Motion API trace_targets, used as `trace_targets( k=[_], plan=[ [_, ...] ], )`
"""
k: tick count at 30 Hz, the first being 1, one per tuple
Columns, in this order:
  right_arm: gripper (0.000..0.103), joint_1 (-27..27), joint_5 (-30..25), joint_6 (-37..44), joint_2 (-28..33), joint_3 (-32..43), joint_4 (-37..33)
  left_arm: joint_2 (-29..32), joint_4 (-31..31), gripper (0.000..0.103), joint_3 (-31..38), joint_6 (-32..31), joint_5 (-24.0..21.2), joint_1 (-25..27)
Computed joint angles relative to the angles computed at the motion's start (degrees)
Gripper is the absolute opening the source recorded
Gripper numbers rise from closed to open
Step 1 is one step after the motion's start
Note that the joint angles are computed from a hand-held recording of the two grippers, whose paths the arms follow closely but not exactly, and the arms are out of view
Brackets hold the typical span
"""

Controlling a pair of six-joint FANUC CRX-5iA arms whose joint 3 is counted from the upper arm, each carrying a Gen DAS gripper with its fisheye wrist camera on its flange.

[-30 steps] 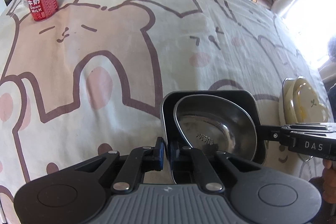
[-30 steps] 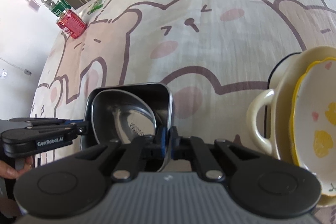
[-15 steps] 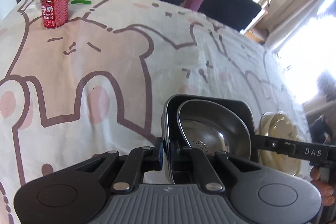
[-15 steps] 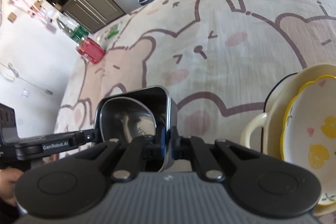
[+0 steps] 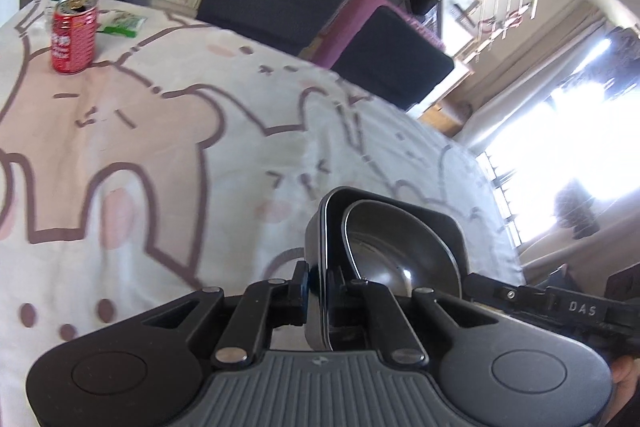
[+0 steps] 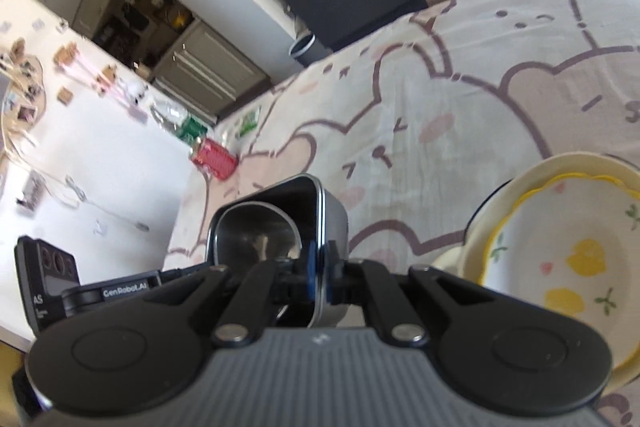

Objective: Organize plates and bowls
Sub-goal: 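Tilt and lower the square tray onto the cream and yellow bowl stack with both grippers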

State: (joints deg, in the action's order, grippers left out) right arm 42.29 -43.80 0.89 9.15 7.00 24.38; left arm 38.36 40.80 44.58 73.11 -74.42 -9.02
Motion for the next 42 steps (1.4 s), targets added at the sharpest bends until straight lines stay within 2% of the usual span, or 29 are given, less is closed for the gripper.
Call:
trace_targets(
  k=[12,16,22,31,36,42],
  plan=[
    [0.006,0.58,1.34,-14.67,-10.93,-13.46,11.42,-3.3,9.18,0.011,-7.71,-1.91,5.63,-4.64],
    [0.006,1.13,-0.62,-19.05,-14.26,-17.22,14.76,-3.09,11.14,0.007,-8.44,-2.57,5.86,-6.5],
    [0.006,2.48,-4.94,-24.07,-18.08,-21.12,16.76,-1.05,11.27,0.007,-6.58,-2.26,3.96,-9.09],
    [0.006,3.19,-9.31,-23.96,-19.78,-22.38,15.28,1.0,7.84,0.007,-4.55,1.06,1.58,-10.88],
    [0.006,3.54,-13.13,-19.05,-18.67,-19.44,10.95,1.92,4.63,0.007,-2.79,2.51,0.67,-11.41],
    [0.006,2.39,-15.05,-15.32,-17.38,-17.34,6.85,3.03,3.5,0.007,-0.83,3.79,0.13,-11.74]
  ],
)
